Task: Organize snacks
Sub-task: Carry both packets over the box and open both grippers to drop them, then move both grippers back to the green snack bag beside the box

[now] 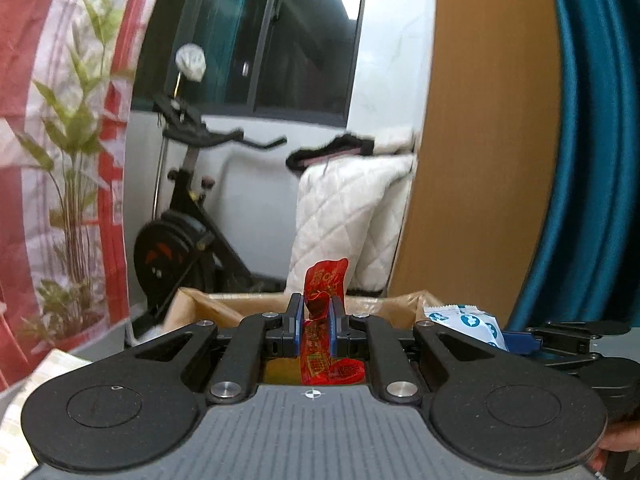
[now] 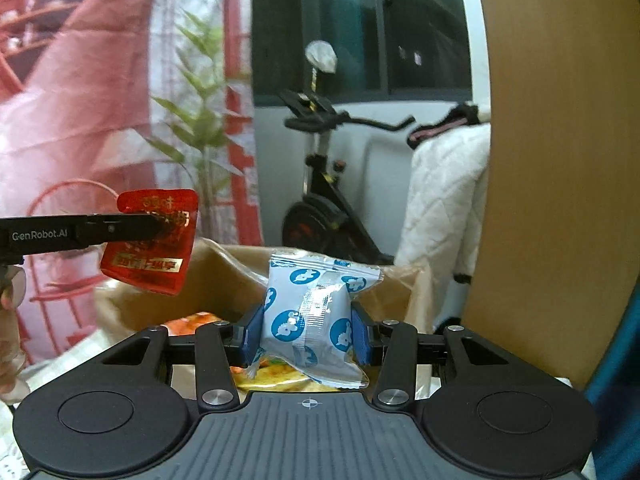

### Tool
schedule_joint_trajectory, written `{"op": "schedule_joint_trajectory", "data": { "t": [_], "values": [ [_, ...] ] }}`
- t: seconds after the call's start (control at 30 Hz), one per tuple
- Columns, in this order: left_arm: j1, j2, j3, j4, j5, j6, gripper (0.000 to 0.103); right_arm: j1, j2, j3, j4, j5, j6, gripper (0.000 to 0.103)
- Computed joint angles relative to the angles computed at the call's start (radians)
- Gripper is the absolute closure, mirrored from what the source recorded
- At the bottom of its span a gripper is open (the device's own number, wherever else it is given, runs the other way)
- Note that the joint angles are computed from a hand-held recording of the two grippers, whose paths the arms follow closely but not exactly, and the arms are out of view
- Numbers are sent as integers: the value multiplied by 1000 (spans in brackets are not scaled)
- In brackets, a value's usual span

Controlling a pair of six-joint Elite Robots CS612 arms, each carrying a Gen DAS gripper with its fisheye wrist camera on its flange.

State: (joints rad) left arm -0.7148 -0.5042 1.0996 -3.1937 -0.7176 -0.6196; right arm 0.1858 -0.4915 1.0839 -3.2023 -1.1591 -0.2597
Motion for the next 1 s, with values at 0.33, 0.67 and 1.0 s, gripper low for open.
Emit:
{"op": "schedule_joint_trajectory", "data": {
  "t": [0.33, 0.67, 1.0],
  "values": [
    [11, -17, 45, 120, -52, -132, 62, -3, 16, 1, 20, -32, 40, 43],
    [-24, -85, 168, 66, -12, -135, 56, -35, -80, 171, -86, 17, 2, 33],
    [-71, -121, 264, 1, -25, -202, 55, -72, -155, 360, -156, -10, -80, 32]
  ]
}}
